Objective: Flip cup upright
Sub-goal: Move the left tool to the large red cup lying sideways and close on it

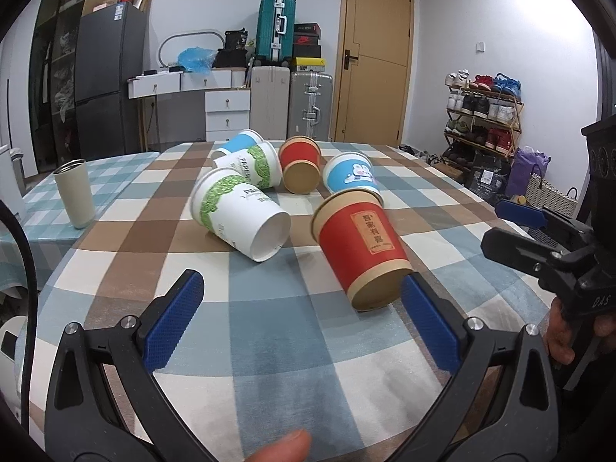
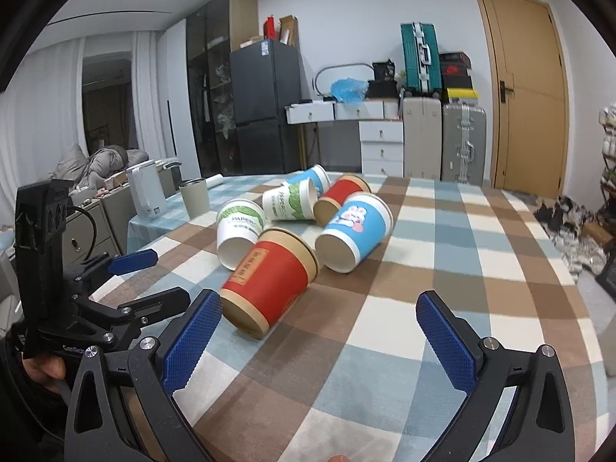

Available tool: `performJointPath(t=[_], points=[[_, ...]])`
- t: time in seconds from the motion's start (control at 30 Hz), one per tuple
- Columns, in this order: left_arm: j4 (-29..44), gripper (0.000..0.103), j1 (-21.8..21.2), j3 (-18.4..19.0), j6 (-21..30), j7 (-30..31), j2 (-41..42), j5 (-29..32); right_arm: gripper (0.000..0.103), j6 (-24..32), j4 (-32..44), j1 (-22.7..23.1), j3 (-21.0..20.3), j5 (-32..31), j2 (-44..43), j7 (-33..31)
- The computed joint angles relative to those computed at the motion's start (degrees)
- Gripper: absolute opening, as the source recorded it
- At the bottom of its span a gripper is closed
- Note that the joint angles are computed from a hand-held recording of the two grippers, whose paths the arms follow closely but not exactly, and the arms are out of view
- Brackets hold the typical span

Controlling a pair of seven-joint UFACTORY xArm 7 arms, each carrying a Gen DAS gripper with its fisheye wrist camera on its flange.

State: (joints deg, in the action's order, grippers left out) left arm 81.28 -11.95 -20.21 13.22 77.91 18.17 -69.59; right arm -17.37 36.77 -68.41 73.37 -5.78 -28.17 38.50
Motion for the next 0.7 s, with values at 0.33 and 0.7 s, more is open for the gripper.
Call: performJointPath(t=[0.33, 0.7], points=[[5.11, 0.102, -3.97, 2.13, 3.77, -19.55, 4.44, 19.53, 0.103, -0.58, -1.32, 3.45, -3.88, 3.76, 1.89, -3.07], [12.11, 0.102, -7.11, 4.39, 9.31, -39.94, 9.73, 39.82, 0.103, -2.04, -2.28, 4.19, -5.28, 7.42, 5.17, -4.93]])
